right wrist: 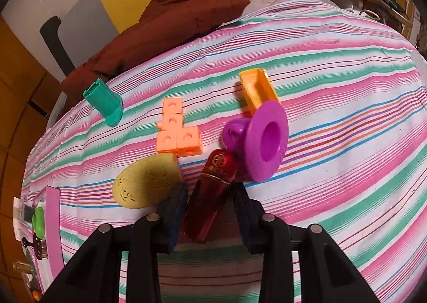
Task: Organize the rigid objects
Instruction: 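Reach to the red cylinder tube and grasp it with the right tool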
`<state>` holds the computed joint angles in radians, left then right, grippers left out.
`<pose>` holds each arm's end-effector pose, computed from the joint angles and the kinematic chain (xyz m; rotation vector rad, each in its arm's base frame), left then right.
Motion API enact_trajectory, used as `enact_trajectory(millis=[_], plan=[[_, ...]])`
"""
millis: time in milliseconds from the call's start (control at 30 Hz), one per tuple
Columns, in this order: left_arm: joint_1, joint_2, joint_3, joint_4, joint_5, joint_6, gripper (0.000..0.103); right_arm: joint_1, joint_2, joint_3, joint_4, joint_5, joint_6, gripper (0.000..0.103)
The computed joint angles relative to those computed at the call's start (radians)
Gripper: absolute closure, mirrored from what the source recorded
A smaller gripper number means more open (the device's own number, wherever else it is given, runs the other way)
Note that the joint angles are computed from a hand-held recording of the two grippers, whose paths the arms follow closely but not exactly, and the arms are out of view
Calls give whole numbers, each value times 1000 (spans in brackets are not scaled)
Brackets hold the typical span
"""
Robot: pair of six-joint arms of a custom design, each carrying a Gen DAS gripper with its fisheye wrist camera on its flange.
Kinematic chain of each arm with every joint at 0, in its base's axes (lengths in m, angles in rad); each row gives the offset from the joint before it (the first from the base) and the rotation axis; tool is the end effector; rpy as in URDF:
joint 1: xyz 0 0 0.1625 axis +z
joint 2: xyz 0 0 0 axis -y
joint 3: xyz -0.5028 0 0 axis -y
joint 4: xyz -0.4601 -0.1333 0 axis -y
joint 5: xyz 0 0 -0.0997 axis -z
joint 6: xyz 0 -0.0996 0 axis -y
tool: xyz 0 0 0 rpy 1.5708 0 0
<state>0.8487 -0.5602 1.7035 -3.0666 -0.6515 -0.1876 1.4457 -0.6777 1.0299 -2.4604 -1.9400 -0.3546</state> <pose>-0.3238 -0.6891 -0.0113 0.4145 2.2870 -0.8739 -0.0228 -0.9614 0.2903 0.1650 -2.6003 0.5806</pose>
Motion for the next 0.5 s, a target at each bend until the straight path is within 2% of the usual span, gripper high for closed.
enact_trajectory(millis=[33, 200, 400, 500], plan=[[-1, 5, -8, 0, -1, 12, 2, 0, -3, -1, 9, -18, 6, 77], [3, 32, -68, 16, -13, 55, 2, 1, -31, 19, 49, -108, 26, 77], [20, 104, -213, 42, -29, 145, 2, -21, -52, 5, 133, -51, 106, 77], [33, 157, -316, 78, -30, 215, 2, -22, -48, -3, 138, -47, 113, 77]])
